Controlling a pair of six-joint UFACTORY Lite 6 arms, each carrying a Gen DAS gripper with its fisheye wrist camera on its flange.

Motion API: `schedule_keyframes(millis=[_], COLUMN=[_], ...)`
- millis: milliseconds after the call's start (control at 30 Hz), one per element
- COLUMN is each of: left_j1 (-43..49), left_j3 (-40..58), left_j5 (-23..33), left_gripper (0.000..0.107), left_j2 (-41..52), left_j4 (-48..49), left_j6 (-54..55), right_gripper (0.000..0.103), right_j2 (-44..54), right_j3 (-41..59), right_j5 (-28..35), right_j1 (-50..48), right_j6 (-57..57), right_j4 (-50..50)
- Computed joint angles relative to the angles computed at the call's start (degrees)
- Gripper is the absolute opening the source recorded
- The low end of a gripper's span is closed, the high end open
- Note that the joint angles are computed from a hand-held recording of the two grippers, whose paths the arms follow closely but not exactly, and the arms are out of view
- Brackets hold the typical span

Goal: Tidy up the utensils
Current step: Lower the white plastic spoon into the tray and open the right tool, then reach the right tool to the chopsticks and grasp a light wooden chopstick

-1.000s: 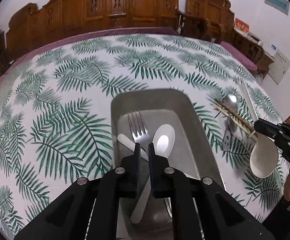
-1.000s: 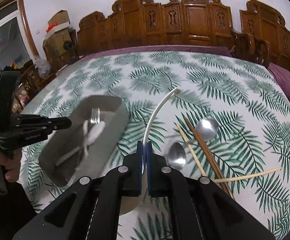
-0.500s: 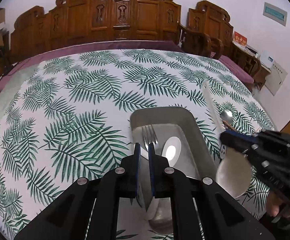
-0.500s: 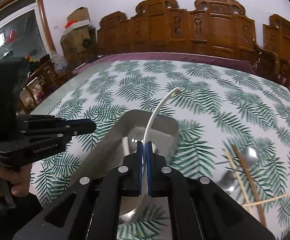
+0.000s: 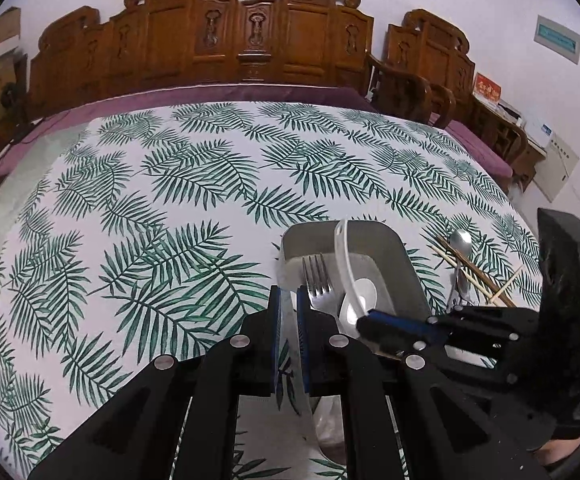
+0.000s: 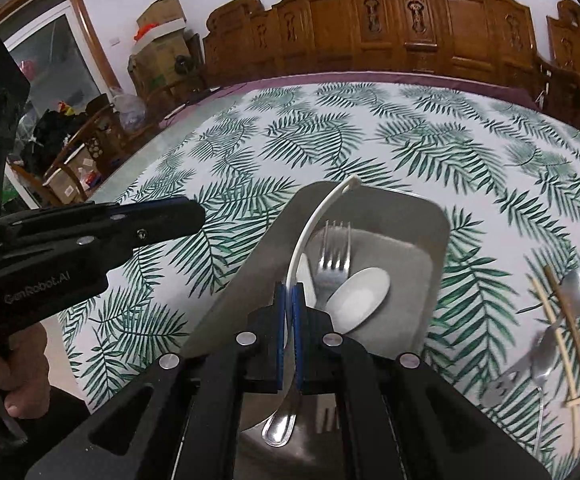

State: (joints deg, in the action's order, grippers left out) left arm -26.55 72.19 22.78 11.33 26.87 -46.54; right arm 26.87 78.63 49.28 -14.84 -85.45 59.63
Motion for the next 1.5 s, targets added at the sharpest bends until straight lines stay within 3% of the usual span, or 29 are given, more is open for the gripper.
schedule_keyframes(millis=[367,900,1033,1233,1500], left_j1=[-0.6,-6.7,-9.1,-12.3,-15.0], left_j3=[0.4,5.9,8.5,11.9,16.3], left_j5=[-0.1,0.0,0.6,1.1,2.3], left_gripper=[0.007,0.007,0.02,0.03,0.032], left_j2=[0.5,5.0,7.2,10.1,14.5], left_j4=[-0.2,-0.3,1.0,1.5,0.1], left_j6=[0.2,-0.8,-2.3,-3.1,-2.0], right_gripper=[0.007,0.007,0.007,0.007,0.007], right_j2=[0.9,3.9,7.0,13.3,21.3], right_j3=[0.9,13.5,18.5,25.7,32.0], right_j5=[0.3,6.8,7.0,7.2,3.6], right_j1=[-2.1,-20.3,-24.5,-28.8,-30.4], right_j6=[-1.3,-6.1,-6.7,-5.3,-2.8], right_j4=[0.2,-3.4,-4.3,-4.9,-8.0])
